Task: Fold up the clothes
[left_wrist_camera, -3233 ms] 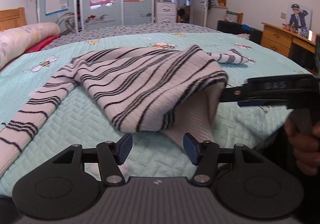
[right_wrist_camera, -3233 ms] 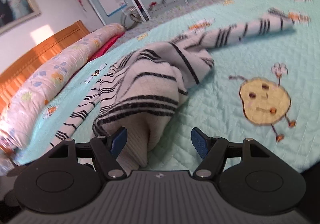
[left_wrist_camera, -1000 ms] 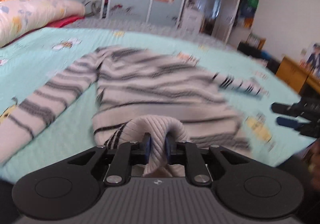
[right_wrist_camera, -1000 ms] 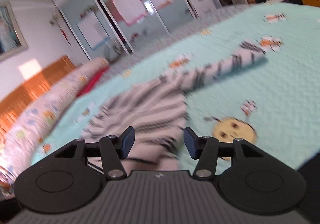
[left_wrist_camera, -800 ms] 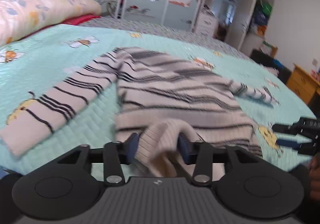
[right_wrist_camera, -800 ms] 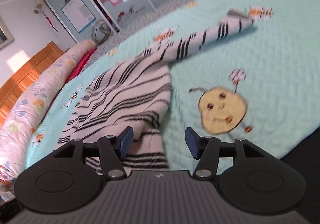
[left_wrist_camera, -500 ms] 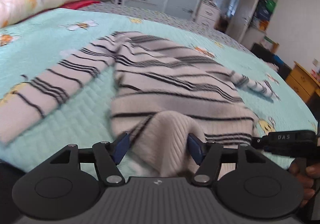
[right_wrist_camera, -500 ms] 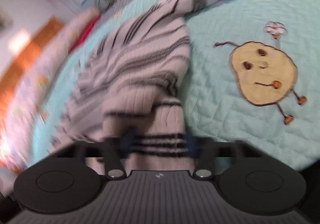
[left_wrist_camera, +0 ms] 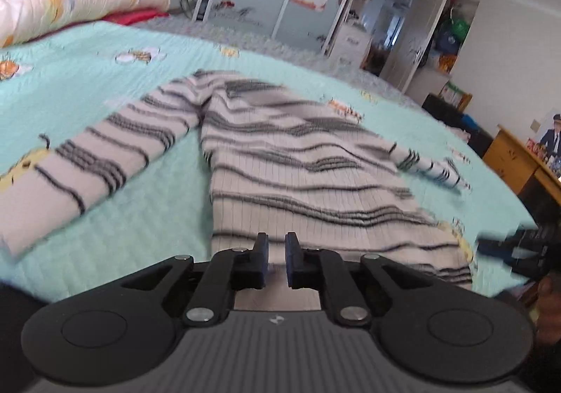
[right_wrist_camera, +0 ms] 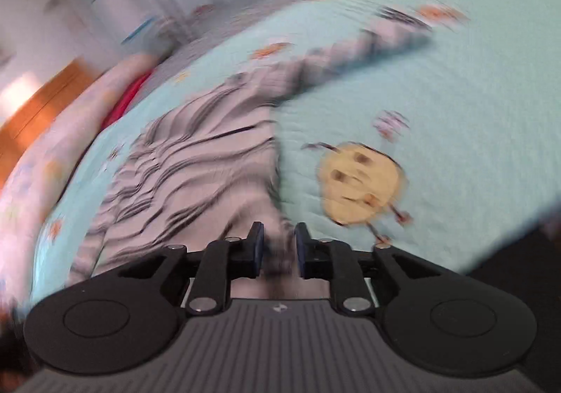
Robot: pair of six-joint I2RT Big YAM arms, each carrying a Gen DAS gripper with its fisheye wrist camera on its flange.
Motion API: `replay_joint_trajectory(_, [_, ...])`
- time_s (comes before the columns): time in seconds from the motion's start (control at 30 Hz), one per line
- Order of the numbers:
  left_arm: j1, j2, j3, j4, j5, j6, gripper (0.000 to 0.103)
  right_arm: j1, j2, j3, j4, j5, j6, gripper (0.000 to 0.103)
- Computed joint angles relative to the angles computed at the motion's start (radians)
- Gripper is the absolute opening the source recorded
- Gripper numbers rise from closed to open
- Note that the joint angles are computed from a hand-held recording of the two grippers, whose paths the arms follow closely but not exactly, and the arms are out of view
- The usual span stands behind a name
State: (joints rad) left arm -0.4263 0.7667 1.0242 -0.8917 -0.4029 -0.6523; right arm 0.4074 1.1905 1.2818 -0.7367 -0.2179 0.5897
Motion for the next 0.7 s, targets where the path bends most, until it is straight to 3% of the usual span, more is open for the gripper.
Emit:
replay_joint_trajectory(0.03, [-0.003,-0.001,-0.002,-0.006,-0.007,-0.005,0.021,-0.012,-0.010,-0.014,0.049,-0.008,0.033,0.027])
replay_joint_trajectory(0.07, [-0.007,-0.001,-0.004,-0.012,-0.015,-0.011,0.036,-0.023,-0.020,-0.026,0.098,-0.009,0.065,0.035])
replay_joint_trajectory(0.1, [-0.007,0.000,-0.005,-0.014,-0.021,-0.015,0.044,-0.030,-0.011,-0.016,0.123,-0.004,0.073,0.053])
replay_joint_trajectory(0.13, [-0.002,0.004,-0.004,-0.010,-0.026,-0.017,0.045,-0.036,0.005,0.001,0.139,0.002,0.072,0.060])
replay_joint_trajectory(0.23, [0.008,0.017,-0.001,0.003,-0.037,-0.014,0.045,-0.054,0.073,0.069,0.157,-0.007,0.076,0.060])
replay_joint_trajectory(0.47, [0.013,0.049,-0.004,0.015,-0.079,0.030,0.046,-0.058,0.275,0.246,0.174,-0.169,0.154,0.062])
replay_joint_trajectory(0.6, [0.022,0.070,-0.017,0.034,-0.088,0.086,0.047,-0.048,0.418,0.418,0.186,-0.222,0.074,0.076])
replay_joint_trajectory(0.7, [0.026,0.089,-0.031,0.070,-0.115,0.131,0.050,-0.040,0.580,0.637,0.103,-0.244,-0.047,0.078])
